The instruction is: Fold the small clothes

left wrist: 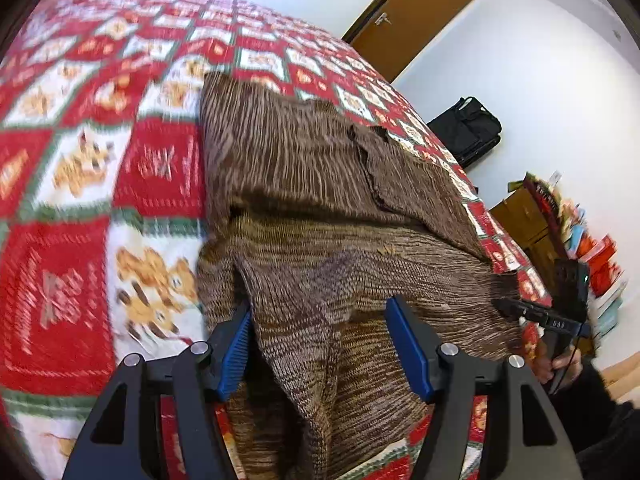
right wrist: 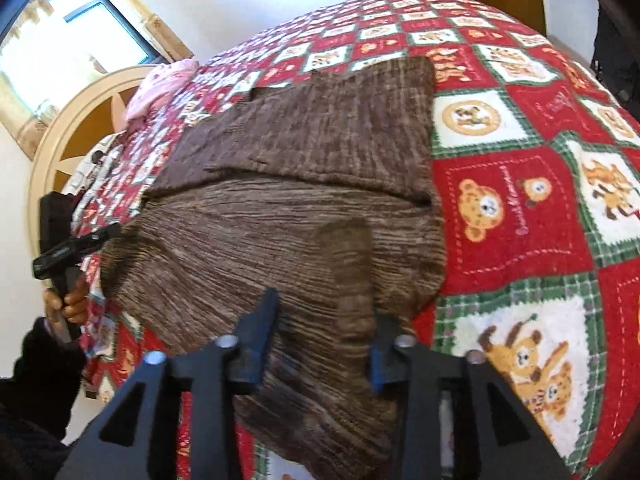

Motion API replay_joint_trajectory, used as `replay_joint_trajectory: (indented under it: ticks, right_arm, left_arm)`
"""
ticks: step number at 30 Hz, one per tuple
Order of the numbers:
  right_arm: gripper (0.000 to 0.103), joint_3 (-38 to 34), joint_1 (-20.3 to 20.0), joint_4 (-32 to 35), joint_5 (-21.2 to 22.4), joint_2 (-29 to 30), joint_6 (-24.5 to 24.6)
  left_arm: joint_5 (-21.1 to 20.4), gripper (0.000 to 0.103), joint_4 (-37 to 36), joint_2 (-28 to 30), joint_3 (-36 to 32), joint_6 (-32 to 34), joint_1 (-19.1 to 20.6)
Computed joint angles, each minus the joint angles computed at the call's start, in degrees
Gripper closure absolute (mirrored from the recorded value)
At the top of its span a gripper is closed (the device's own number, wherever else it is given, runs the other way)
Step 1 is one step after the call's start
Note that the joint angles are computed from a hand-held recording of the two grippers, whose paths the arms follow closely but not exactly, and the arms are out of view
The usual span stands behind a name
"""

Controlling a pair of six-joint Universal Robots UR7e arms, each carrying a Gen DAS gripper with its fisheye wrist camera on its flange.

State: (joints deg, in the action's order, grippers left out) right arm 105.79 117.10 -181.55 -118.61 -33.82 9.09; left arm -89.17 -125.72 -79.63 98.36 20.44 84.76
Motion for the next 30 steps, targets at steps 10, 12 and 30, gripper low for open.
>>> replay_joint_trajectory:
  ticks: [10, 12, 30]
  right_arm:
    - [0.047, 0.79, -0.92, -1.22, 3.05, -0.53, -0.71]
    - [0.047, 0.94, -1.14, -1.70, 3.72, -0.61, -0.83]
    - [0.094, -2.60, 1.70, -0.67, -2.86, 0.00, -0.35]
  left_arm:
    - [-7.59, 0.038, -1.60, 1.25, -1.13, -5.49, 2.74]
    - [-7.61, 0.052, -1.96, 1.24, -0.90, -5.06, 2.68]
    - [0.96, 0.089, -11.51, -5.15, 7.07, 3.09, -3.11]
